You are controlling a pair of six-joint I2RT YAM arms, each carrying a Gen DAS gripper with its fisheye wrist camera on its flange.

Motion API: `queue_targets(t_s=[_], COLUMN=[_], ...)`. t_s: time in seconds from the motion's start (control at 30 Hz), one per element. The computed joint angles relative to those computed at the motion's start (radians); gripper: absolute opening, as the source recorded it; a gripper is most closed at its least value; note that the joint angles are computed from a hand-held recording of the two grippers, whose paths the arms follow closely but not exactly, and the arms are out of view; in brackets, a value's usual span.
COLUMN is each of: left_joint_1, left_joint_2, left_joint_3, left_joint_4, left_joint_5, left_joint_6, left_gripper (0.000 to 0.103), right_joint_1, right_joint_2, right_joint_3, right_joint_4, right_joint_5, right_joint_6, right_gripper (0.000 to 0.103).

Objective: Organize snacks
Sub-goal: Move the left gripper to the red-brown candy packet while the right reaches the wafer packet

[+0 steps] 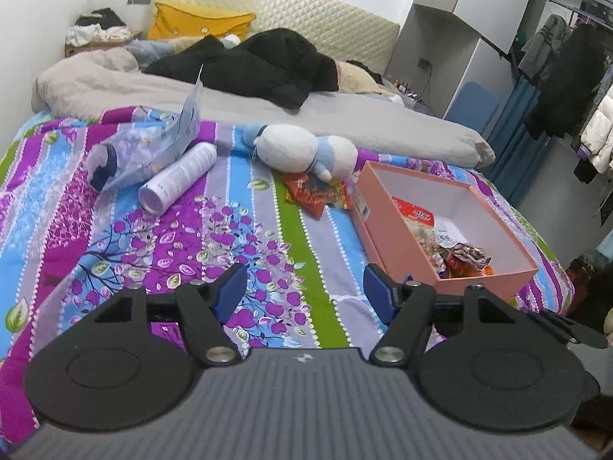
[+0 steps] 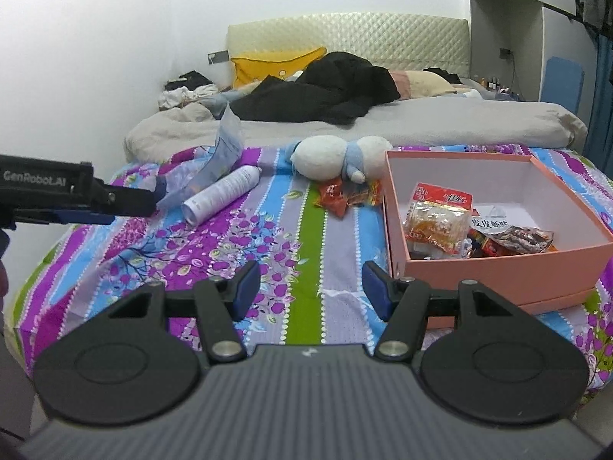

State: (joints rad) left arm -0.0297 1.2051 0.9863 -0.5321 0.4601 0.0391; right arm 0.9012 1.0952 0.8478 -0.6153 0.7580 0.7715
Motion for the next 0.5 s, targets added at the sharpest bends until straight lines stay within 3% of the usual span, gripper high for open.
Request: queue_targets(t_s=[0.5], left_joint_1=[0.007], left_joint_2=[0.415], left_joint_3=[0.158], left_joint_4=[0.212], left_joint_5=[0.012], left_joint_6=[-0.037], left_gripper=[0.072], right_joint_1=[-0.170], right_joint_2=[0.269], right_joint_3=[0.014], right_joint_4=[0.325], right_joint_5=[-0.048], right_joint_6=[-0.167], right_gripper=[0.060])
